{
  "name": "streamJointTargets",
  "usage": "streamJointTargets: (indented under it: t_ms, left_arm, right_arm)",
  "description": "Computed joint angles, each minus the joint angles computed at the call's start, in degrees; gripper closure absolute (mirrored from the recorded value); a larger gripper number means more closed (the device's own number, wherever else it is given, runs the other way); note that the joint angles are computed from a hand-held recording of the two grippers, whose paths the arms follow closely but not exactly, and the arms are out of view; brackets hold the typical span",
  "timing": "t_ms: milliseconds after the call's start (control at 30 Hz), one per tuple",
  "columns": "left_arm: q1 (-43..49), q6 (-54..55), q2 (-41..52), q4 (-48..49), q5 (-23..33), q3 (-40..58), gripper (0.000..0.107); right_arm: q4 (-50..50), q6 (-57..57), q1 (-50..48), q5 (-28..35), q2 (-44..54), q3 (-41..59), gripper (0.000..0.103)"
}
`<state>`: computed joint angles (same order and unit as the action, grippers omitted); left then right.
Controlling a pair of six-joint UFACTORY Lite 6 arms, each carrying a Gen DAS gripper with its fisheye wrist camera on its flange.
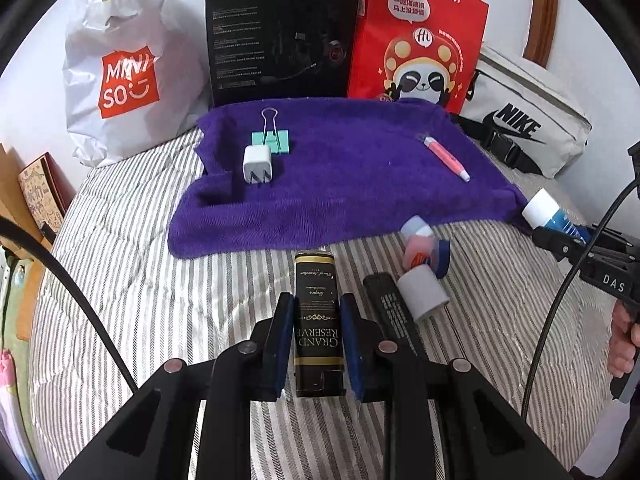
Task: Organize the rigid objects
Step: 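Carry the Grand Reserve box and the ADMD tube onto the purple towel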
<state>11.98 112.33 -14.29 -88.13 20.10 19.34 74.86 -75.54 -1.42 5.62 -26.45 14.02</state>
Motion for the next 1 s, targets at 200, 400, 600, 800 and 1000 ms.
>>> streamJointTargets:
  t_ms: [200, 400, 600, 800, 1000]
  left_arm:
    - [-1.1, -7.9, 2.6, 7.6, -0.1, 5.4, 0.084]
    - [-1.9, -12.0, 6.1, 10.5, -0.3, 10.9, 0.084]
    - [-2.1, -14.2, 9.4, 11.8, 0.4, 15.3, 0.084]
    - [-2.9, -14.9, 13.2, 11.6, 0.6, 19.5, 0.084]
    - [-4.2, -15.9, 17.9, 11.2, 0.4, 23.9, 0.084]
  right_arm:
    - [4.9, -5.2, -1.0, 2.3, 3.7, 4.1, 0.067]
    - [7.6, -8.2, -0.4, 2.5, 9.1, 10.1, 0.067]
    - [5.2, -6.4, -0.6, 2.8, 14.5, 15.2, 0.067]
    - [1.0, -2.8, -0.7, 2.7, 17.6, 18.9, 0.067]
    - [3.9, -6.3, -1.2, 3.4, 21.9, 23.0, 0.067]
